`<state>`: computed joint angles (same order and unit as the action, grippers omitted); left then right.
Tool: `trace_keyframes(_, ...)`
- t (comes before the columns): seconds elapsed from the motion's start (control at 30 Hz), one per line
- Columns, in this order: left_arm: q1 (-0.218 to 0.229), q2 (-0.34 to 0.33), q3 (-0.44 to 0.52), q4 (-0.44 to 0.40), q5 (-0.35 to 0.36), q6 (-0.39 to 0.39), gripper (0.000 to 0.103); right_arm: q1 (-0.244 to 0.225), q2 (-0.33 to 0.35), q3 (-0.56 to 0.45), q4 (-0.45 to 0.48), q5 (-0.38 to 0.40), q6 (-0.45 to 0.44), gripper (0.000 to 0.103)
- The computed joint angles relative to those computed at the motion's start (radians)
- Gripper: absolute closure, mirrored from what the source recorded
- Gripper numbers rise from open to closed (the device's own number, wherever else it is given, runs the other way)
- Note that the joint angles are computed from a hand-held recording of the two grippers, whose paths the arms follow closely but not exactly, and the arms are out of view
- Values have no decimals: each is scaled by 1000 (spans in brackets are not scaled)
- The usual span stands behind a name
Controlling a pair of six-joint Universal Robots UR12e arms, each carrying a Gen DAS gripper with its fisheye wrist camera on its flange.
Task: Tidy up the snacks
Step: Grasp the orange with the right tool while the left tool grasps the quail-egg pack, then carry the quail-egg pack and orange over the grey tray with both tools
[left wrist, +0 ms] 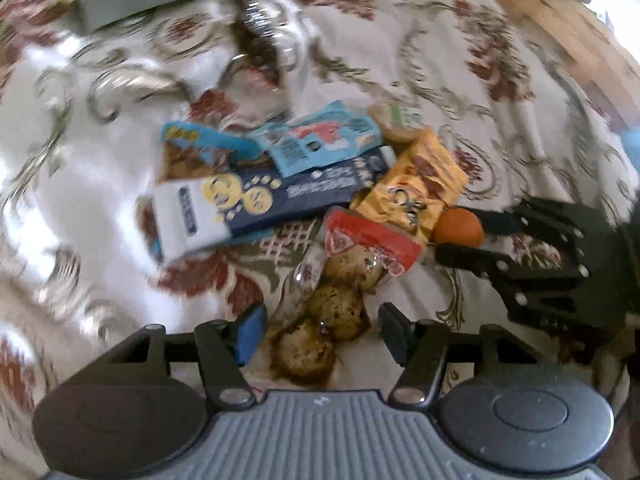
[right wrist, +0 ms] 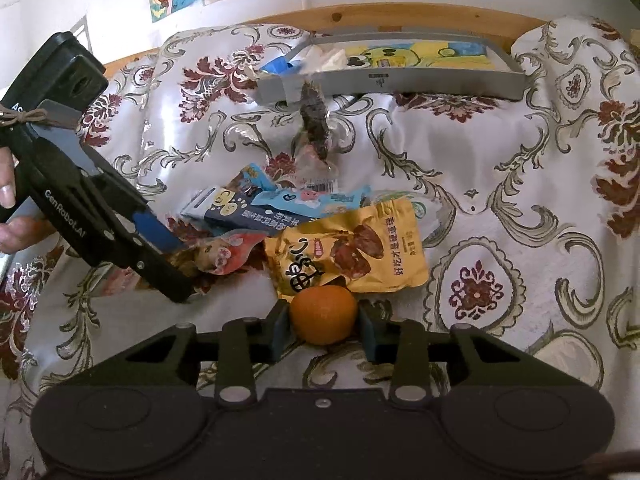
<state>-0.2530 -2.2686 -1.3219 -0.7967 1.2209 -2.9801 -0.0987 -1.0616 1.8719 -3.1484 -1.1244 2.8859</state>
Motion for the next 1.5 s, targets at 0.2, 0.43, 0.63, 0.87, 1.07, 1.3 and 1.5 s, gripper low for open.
trace_keyframes(0.2, -9, 24, -41, 37, 15, -172, 39, -1, -18, 21, -7, 23, 1, 65)
trace_keyframes(0.43, -4, 36, -63, 56, -14, -306, 40, 5, -34, 42, -2, 27, -19, 65)
trace_keyframes(0.63, 0, 52, -109, 149, -25, -380, 42, 3, -38, 48, -15, 23, 3, 65)
trace_keyframes(0.87, -11, 76, -168, 242, 14, -375, 42, 4, -40, 53, -20, 31, -8, 65)
trace_keyframes(1.07, -24, 69, -141, 179, 40, -220, 36, 4, -43, 53, -7, 31, -18, 65)
trace_keyframes(1.3, -25, 53, -115, 135, 39, -147, 37, 4, -43, 54, -7, 29, -26, 65)
trace_keyframes(1.5, -24, 66, -128, 149, 37, -164, 49, 3, -43, 57, -17, 34, -33, 65)
